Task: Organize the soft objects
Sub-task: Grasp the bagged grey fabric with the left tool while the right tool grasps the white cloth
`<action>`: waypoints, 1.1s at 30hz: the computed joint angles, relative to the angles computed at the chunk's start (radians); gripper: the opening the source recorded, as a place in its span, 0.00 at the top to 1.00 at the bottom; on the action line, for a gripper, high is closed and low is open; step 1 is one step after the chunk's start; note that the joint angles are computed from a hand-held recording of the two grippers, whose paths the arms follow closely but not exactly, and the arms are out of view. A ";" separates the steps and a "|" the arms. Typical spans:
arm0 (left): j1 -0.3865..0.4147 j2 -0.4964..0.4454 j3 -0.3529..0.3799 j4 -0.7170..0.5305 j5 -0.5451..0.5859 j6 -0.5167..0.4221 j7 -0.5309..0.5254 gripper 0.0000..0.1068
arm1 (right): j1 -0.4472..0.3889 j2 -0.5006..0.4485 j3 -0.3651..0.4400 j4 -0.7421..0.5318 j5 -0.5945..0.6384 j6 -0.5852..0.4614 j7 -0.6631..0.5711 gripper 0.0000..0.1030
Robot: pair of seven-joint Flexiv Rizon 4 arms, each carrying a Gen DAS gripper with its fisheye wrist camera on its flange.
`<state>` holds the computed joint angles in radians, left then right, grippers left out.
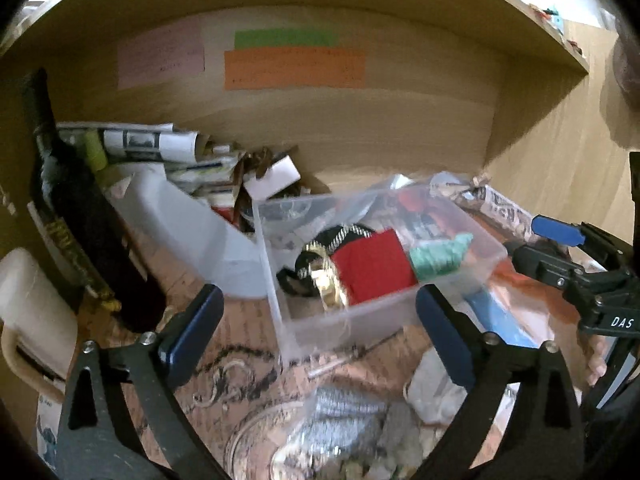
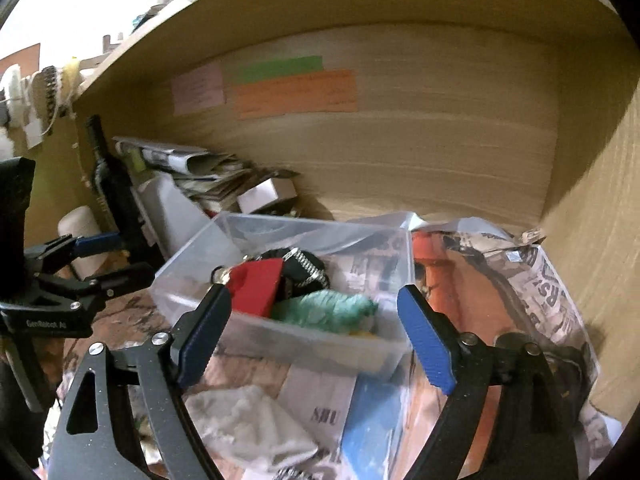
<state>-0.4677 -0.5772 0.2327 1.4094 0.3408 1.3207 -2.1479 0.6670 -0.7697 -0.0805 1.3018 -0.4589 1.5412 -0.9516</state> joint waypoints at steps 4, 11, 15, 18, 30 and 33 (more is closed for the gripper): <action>0.016 0.018 -0.033 0.059 -0.012 0.009 0.036 0.07 | -0.008 0.015 0.036 0.045 0.008 0.002 -0.018 0.19; 0.051 0.014 -0.092 0.132 -0.088 -0.005 0.102 0.07 | -0.078 -0.013 0.201 0.042 0.060 -0.094 -0.117 0.19; 0.081 0.003 -0.133 0.160 -0.151 -0.019 0.151 0.07 | -0.105 -0.039 0.276 0.005 0.104 -0.185 -0.201 0.19; 0.091 -0.007 -0.149 0.176 -0.191 -0.009 0.172 0.08 | -0.107 -0.051 0.297 -0.015 0.139 -0.227 -0.250 0.19; 0.118 -0.027 -0.206 0.211 -0.336 0.053 0.305 0.51 | -0.095 -0.065 0.303 -0.047 0.234 -0.270 -0.353 0.59; 0.107 -0.019 -0.194 0.217 -0.344 0.069 0.312 0.59 | -0.081 -0.058 0.282 -0.032 0.232 -0.237 -0.348 0.66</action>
<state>-0.3610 -0.5966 0.0391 1.6263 -0.0030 1.3898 -1.8364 0.5856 -0.8273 0.2017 1.2694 -0.2268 1.3044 -1.2997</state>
